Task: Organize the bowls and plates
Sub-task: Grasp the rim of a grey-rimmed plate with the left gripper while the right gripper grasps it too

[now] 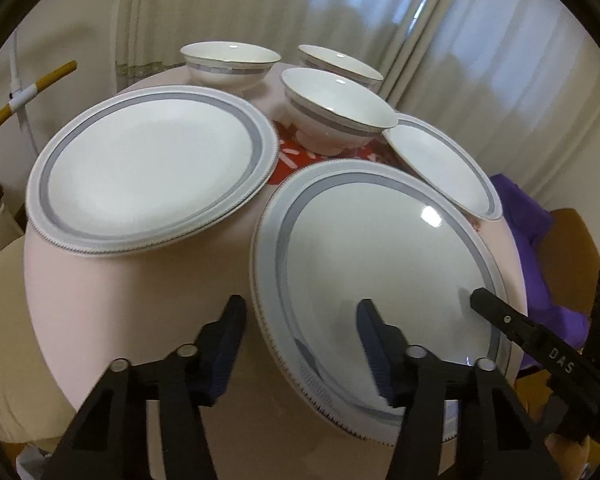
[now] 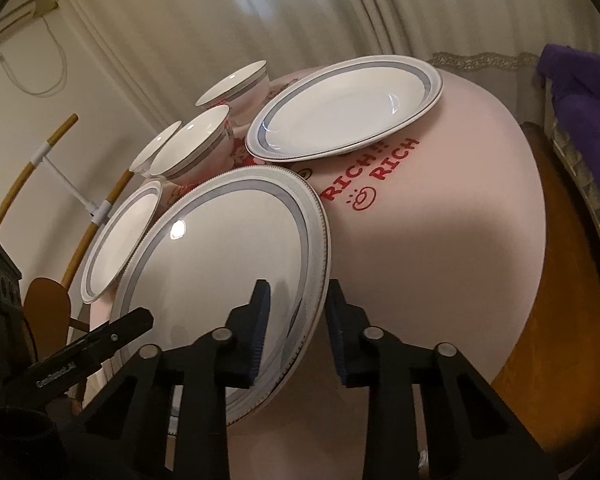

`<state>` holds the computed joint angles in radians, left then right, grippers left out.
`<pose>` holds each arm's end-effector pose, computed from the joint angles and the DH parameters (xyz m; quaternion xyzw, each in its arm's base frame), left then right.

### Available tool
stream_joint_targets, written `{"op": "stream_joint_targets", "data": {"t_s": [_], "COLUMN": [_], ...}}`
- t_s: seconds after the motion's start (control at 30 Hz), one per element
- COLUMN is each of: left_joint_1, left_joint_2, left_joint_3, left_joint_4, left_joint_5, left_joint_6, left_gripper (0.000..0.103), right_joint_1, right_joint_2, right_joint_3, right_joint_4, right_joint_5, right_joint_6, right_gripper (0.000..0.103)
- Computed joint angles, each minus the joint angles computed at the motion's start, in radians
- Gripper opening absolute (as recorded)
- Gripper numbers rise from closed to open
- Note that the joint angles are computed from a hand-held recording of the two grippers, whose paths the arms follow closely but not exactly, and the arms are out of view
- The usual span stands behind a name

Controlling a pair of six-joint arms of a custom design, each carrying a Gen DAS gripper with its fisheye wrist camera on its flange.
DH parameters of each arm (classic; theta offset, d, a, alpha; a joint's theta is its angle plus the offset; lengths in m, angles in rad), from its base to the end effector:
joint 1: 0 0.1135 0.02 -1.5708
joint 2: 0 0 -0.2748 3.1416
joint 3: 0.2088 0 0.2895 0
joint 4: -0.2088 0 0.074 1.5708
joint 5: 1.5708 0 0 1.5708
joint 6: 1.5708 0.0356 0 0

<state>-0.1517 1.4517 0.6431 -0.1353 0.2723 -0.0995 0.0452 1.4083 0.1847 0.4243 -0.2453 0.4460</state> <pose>0.2851 -0.0533 0.1352 0.0664 0.9411 -0.1664 0.2869 0.2034 0.0179 0.0610 0.1379 0.9103 0.2007 0.3347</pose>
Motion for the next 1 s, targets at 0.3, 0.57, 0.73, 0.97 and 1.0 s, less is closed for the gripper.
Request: {"op": "stream_joint_targets", "data": {"t_s": [0.3,0.57,0.73,0.97,1.0], "left_joint_1": [-0.022,0.002,0.027,0.083,0.088], "left_joint_2": [0.056,0.052,0.039,-0.022,-0.027], "left_joint_3": [-0.005,-0.041,-0.054,-0.090,-0.091], "left_joint_4": [0.061,0.118,0.122,0.122,0.121], "left_joint_5": [-0.007,0.008,0.048,0.142,0.147], "left_joint_6": [0.033,0.030,0.035,0.073,0.079], "left_gripper": [0.042,0.022,0.018,0.014,0.014], "right_joint_1": [0.020,0.021,0.040,0.057,0.063], "right_joint_2": [0.051,0.057,0.010,-0.045,-0.053], "right_joint_3": [0.004,-0.004,-0.021,-0.032,-0.035], "right_joint_4": [0.065,0.088,0.055,0.004,0.001], "right_joint_5": [0.014,0.009,0.030,0.051,0.055], "right_joint_6": [0.025,0.036,0.032,0.039,0.045], "right_gripper": [0.016,0.015,0.016,0.017,0.017]}}
